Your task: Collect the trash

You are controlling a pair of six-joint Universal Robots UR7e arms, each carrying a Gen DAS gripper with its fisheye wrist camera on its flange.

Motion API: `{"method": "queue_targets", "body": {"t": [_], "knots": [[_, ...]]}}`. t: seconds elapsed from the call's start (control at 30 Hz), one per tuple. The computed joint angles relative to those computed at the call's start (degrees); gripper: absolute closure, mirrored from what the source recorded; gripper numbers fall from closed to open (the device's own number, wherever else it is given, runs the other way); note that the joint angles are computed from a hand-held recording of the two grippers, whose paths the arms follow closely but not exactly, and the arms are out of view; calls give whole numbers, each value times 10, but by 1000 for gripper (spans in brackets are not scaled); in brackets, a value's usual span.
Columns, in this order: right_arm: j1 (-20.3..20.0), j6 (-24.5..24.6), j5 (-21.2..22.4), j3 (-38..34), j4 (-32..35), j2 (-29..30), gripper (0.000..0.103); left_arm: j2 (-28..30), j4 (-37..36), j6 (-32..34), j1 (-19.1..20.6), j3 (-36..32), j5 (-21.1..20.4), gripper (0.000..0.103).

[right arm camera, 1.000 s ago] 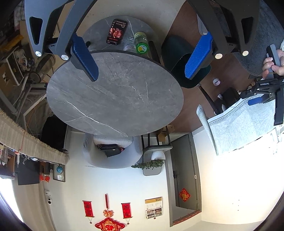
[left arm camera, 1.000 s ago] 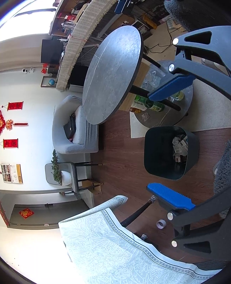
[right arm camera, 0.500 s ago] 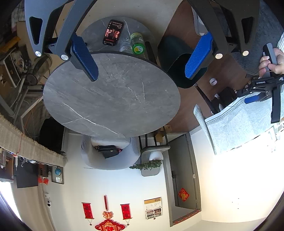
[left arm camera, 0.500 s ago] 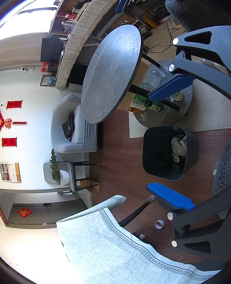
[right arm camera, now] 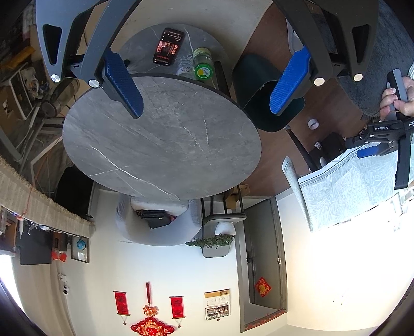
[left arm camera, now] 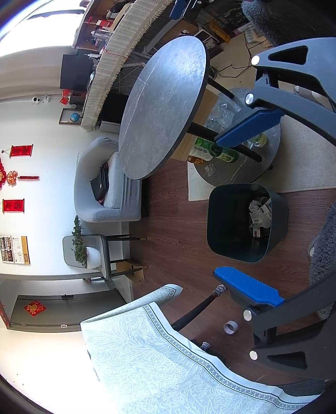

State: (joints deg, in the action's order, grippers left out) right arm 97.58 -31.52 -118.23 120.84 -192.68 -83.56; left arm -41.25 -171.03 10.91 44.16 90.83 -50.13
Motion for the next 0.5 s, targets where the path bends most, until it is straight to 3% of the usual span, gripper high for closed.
{"method": "queue_targets", "body": {"t": [0.5], "knots": [[1,2,0,1,-1,0,4,0,-1,2,0,0,1,8]]}}
